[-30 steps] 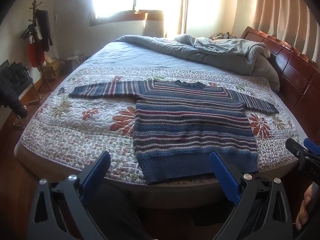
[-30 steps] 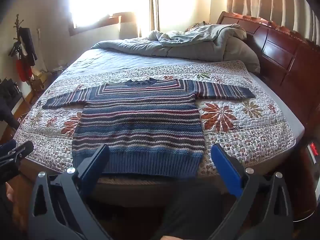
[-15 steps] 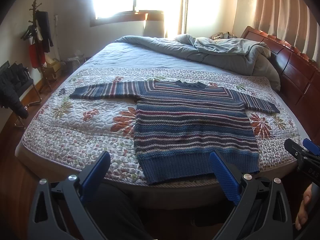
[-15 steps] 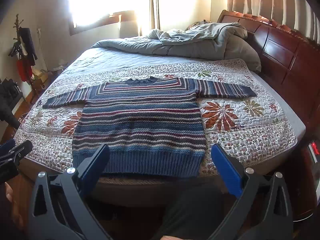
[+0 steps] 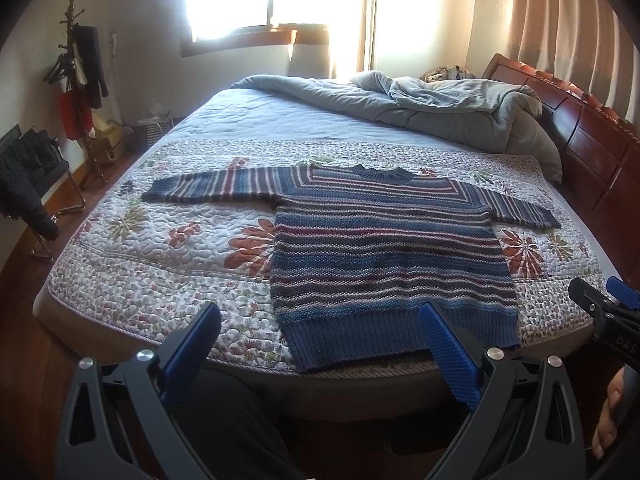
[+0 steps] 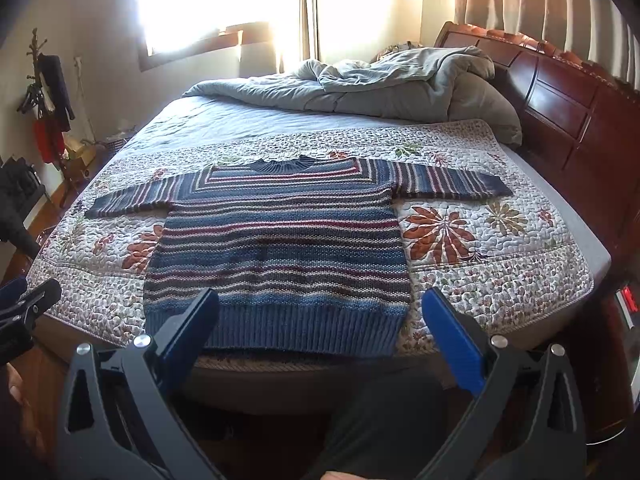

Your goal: Fold small clothes

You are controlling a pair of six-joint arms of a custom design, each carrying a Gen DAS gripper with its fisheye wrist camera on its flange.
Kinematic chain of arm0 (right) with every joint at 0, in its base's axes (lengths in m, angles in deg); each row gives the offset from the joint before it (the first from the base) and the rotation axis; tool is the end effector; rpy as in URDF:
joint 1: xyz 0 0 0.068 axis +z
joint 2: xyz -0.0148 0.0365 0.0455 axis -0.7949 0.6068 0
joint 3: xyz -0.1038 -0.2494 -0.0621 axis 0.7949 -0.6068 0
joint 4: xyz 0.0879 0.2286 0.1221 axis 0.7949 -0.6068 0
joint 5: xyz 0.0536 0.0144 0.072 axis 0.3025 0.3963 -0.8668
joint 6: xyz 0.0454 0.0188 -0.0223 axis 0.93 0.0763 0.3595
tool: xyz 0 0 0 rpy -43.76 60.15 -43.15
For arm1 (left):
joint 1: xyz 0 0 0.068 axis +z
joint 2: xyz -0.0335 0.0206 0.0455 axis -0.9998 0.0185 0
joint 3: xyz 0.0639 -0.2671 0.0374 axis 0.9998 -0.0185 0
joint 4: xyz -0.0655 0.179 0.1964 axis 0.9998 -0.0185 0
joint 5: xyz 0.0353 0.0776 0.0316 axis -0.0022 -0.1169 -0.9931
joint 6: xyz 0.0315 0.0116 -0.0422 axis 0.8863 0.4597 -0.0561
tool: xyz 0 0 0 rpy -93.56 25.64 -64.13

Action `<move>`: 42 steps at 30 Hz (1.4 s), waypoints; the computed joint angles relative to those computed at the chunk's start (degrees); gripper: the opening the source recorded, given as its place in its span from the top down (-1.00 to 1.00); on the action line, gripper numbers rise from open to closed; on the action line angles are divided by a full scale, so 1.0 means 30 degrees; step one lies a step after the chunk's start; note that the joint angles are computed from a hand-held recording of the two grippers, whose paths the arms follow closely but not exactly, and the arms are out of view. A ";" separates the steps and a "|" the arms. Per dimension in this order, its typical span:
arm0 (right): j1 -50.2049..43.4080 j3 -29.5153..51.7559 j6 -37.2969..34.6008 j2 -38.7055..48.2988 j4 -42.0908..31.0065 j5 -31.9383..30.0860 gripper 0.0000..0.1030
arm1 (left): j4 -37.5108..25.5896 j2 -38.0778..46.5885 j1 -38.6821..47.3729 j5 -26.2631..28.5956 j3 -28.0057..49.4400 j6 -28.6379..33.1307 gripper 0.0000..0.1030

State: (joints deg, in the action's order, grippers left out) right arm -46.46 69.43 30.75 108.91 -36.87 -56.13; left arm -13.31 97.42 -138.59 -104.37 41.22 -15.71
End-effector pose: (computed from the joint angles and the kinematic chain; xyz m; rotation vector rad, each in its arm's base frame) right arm 0.3769 0.0485 0.2467 -0.4866 2.3162 0.2004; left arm 0.2628 -0.2719 0.2367 -0.6115 2.2881 0.1870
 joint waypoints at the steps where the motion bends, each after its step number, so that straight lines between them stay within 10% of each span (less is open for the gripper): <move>1: -0.0019 0.0067 -0.0022 0.0013 -0.0046 -0.0004 -0.95 | -0.0061 0.0029 -0.0004 -0.0022 0.0048 -0.0041 -0.93; 42: -0.0052 0.1344 -0.0033 0.2299 0.0001 0.0273 -0.95 | 0.1637 0.0807 0.1330 0.1299 0.0011 0.1561 -0.93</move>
State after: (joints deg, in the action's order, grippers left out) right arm -46.61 73.47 30.65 115.81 -36.87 -55.32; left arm -8.40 99.84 -134.60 -100.47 41.26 -11.03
